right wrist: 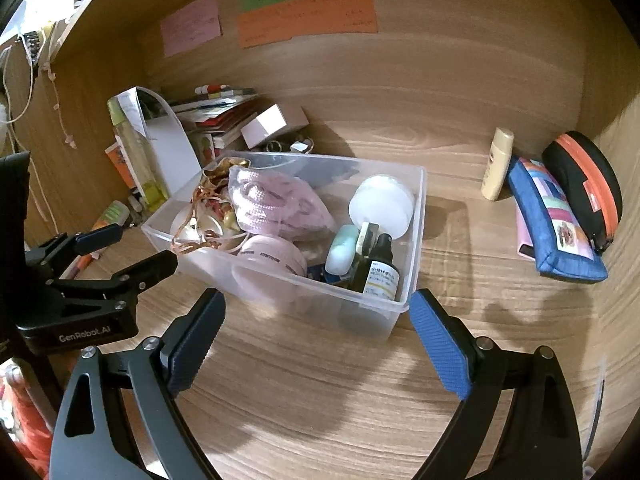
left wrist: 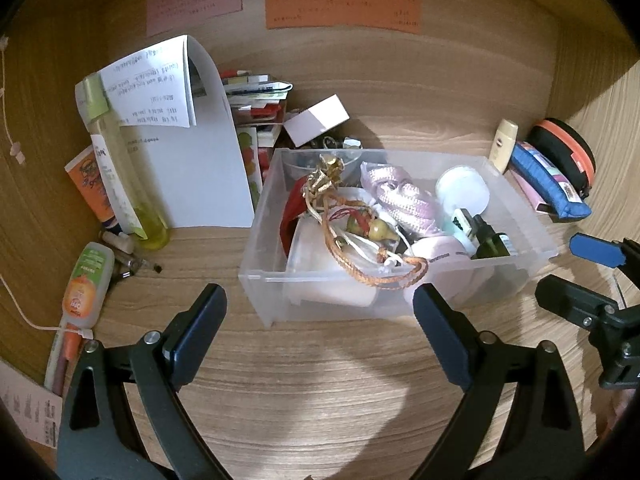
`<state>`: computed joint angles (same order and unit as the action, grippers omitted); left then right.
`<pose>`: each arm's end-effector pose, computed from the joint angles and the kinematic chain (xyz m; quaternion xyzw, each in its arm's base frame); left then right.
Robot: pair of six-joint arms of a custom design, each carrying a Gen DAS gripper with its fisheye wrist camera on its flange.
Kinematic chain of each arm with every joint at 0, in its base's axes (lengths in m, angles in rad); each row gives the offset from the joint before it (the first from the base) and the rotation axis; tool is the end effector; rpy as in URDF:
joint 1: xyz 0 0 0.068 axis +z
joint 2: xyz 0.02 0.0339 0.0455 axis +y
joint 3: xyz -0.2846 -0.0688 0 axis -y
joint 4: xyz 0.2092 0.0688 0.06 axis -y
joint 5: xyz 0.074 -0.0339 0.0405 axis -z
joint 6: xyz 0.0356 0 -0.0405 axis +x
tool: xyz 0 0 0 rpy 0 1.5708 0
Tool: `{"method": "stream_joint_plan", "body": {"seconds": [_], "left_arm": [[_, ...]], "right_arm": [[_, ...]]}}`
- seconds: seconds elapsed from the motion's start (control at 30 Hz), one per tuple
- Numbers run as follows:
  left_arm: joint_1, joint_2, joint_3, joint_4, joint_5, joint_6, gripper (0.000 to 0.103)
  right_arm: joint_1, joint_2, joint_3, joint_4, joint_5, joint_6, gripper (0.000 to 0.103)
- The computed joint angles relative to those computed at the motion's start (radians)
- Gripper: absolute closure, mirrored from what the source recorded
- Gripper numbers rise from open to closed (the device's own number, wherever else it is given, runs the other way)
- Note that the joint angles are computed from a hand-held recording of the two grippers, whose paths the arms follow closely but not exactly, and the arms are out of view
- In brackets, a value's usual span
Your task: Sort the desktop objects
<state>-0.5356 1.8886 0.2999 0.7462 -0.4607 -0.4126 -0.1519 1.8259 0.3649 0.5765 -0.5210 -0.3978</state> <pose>0.2107 -0.1067 0.0946 -0.0252 0.9130 0.0315 0.4059 0.2407 -0.0189 0.1064 -0.1976 0.8924 0.1452 0.3787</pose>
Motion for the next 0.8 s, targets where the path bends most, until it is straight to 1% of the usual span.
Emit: {"method": "stream_joint_plan", "body": {"seconds": [0.2, 0.47, 0.8], "left_arm": [[-0.013, 0.001, 0.007, -0.015, -0.019, -0.005, 0.007], [-0.009, -0.001, 0.01, -0.017, -0.02, 0.001, 0.007], [-0.022, -0.006, 0.009, -0.018, -0.03, -0.002, 0.007]], "right_arm": [[-0.007, -0.001, 0.002, -0.004, -0.004, -0.004, 0.01], [-0.016, -0.002, 0.017, -0.028, -0.012, -0.01, 0.01], [-0.016, -0.009, 0.007, -0.015, -0.011, -0.01, 0.01]]}}
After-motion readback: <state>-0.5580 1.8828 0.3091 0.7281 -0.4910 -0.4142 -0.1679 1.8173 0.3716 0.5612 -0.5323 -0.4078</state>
